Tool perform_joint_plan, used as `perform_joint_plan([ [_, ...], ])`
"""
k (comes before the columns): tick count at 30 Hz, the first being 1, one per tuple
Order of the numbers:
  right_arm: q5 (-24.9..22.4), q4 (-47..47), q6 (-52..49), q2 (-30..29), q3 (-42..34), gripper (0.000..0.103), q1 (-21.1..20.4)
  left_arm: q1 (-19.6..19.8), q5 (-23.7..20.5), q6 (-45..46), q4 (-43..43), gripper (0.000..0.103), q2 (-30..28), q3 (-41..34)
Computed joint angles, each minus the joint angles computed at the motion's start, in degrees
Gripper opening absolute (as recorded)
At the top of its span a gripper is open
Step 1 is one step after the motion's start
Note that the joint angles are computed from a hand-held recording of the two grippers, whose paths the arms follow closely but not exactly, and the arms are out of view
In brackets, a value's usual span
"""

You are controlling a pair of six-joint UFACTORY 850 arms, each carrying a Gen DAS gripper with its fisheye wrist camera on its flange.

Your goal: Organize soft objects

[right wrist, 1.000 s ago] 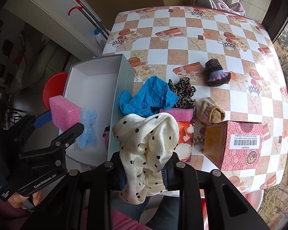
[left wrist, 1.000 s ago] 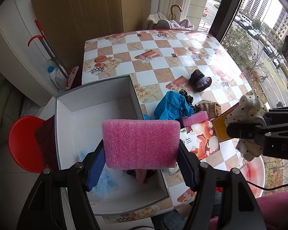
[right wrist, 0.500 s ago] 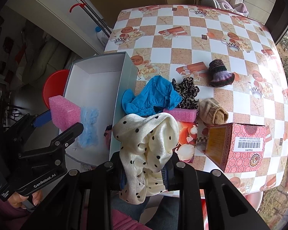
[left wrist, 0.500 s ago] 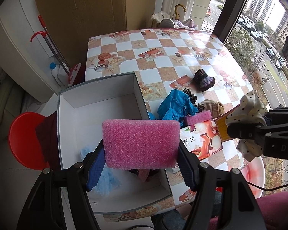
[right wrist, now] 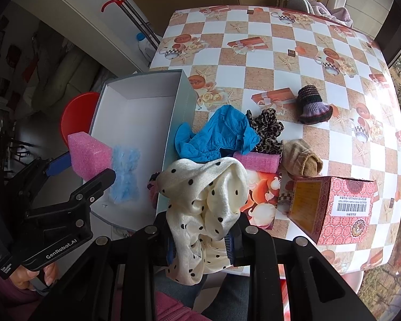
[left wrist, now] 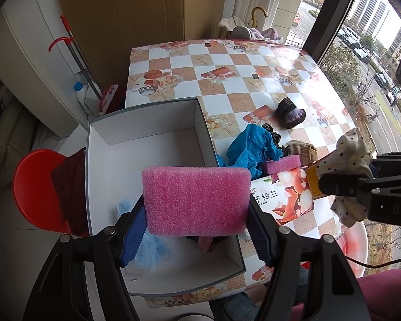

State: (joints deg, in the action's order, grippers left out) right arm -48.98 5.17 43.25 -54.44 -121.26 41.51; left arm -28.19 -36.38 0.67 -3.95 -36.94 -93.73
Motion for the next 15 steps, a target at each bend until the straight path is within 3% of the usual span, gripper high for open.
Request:
perform_joint_plan([
  [15,-3.67,0.41,-2.08,-4.00,-6.69,0.029,0.40,1.06,0.60,-1.14,-0.07,0.073,0.63,1.32],
])
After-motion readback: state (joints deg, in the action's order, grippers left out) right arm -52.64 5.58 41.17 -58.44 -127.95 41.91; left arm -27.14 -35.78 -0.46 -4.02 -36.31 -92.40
